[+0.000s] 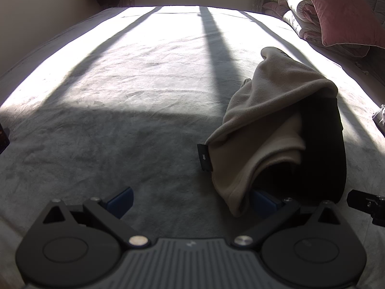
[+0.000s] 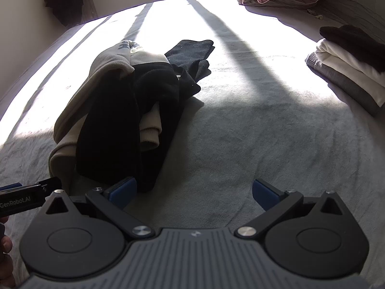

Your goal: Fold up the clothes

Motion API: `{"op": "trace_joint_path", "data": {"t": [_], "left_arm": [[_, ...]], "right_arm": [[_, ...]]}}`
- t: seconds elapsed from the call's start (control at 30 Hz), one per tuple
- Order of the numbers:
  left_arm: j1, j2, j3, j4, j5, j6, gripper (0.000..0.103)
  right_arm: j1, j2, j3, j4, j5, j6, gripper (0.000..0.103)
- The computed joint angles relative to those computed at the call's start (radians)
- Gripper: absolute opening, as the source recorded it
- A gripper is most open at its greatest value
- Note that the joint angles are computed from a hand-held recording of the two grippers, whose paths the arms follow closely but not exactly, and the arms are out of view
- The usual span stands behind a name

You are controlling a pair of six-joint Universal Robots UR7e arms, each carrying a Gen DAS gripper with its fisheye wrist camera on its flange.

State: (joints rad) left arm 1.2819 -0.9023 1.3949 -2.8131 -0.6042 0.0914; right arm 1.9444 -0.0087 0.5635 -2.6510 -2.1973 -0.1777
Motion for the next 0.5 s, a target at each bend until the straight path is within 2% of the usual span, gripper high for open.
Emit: {"op": "trace_joint_path", "data": {"t": [0.5], "left_arm": [[0.001, -0.002, -0.003, 0.021, 0.005, -0.009, 0.103]], "right_arm": [[0.001, 0.002, -0.005, 0.007, 0.001, 0.004, 0.103]]}}
